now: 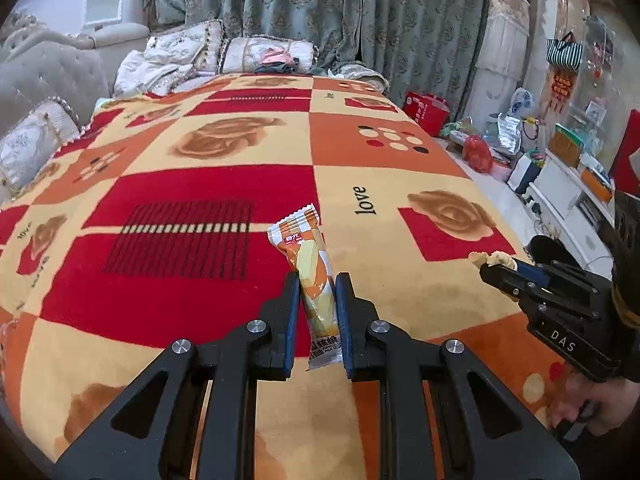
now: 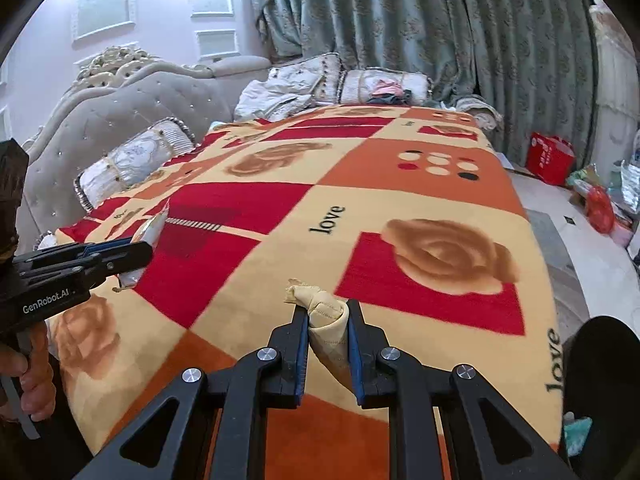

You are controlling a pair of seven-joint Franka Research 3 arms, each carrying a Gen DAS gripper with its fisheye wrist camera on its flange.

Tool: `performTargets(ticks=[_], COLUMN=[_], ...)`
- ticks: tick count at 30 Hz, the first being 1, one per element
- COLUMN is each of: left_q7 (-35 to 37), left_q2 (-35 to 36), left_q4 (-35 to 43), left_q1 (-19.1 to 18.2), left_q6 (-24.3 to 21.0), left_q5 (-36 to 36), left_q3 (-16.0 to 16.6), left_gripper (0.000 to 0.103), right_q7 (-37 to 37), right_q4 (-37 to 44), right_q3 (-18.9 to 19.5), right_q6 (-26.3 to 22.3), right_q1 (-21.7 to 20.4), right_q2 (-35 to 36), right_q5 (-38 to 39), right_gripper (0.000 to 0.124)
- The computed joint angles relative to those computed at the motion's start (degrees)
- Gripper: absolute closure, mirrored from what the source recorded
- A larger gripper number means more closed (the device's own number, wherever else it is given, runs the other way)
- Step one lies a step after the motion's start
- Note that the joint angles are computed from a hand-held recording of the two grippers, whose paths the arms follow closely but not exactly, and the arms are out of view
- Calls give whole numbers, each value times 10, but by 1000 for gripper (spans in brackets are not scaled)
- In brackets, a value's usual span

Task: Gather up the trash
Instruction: 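Grasp the cream twisted item with the right tool, then carry the snack wrapper and cream item over the black bin with both tools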

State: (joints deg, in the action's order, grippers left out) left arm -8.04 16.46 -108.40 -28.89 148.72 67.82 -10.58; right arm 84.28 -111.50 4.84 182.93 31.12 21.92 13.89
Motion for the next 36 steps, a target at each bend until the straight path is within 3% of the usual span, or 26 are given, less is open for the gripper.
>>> performTargets(ticks=[11,22,36], left_q7=[-6,2,11], left_q2=[2,6,8], left_q4=[-3,1,3], left_q1=[4,3,-1], left_q6=[16,18,13], left_q5=[2,1,0], left_q3=[4,5,5], left_gripper=[88,88,88], right_q7=[34,47,67], right_q4=[-7,0,-8], right_q3=[-59,-60,-93], right_q6=[2,2,10], right_q1=[51,51,77], right_q2=[-1,5,1], right_q5=[-16,-22,-30], right_gripper=[108,108,108])
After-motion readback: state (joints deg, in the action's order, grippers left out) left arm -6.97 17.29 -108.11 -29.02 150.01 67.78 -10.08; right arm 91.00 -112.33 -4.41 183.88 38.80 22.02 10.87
